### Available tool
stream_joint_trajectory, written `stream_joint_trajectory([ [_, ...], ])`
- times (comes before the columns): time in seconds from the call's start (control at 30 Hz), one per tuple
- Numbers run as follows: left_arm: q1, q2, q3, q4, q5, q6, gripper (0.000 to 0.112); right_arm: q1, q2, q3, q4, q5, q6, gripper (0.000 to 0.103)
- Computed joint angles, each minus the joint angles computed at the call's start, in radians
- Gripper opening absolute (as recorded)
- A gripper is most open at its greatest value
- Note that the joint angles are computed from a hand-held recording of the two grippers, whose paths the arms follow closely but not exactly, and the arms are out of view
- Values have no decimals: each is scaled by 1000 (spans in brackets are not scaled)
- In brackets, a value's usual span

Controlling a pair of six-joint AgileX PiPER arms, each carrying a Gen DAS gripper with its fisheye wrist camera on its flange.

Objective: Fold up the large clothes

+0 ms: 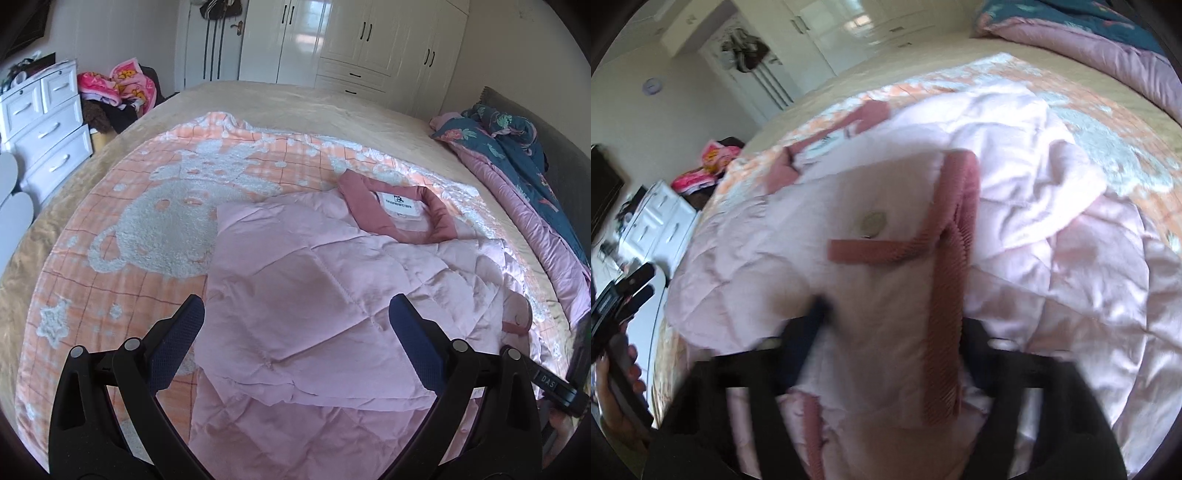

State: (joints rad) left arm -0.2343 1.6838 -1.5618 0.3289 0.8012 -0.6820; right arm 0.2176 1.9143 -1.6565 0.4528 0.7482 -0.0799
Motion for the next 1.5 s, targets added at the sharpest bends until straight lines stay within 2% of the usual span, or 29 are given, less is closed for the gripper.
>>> stream_joint_trajectory([
  [0.1,3,-4,9,-10,-10,1,94,17,-40,-14,-27,-25,-59,18],
  [0.2,4,1,5,-9,-11,2,94,34,-60,-95,-57,-29,-129,17],
  [0.3,6,8,-1,-17,-15,4,94,43,-17,-248,-93,25,-160,17],
  [0.43,1,20,-10,-11,-16,8,94,46,115,-514,-182,145,-124,17],
  [0.53,-4,33,-18,-10,-16,9,94,44,186,-626,-209,199,-108,17],
  [0.73,-34,69,-49,-2,-3,33,94,55,219,-600,-253,179,-55,17],
  [1.13,-32,111,-59,-65,-32,108,92,57,269,-625,-309,224,0,19],
  [1.23,-31,134,-66,-91,-22,132,90,62,274,-630,-333,230,20,23],
  [1.33,-22,146,-60,-115,-26,152,90,66,281,-642,-359,244,35,34],
  [1.4,-14,149,-55,-134,-32,167,90,64,267,-621,-361,237,40,48],
  [1.5,-3,157,-52,-158,-33,184,90,65,224,-554,-390,189,62,60],
])
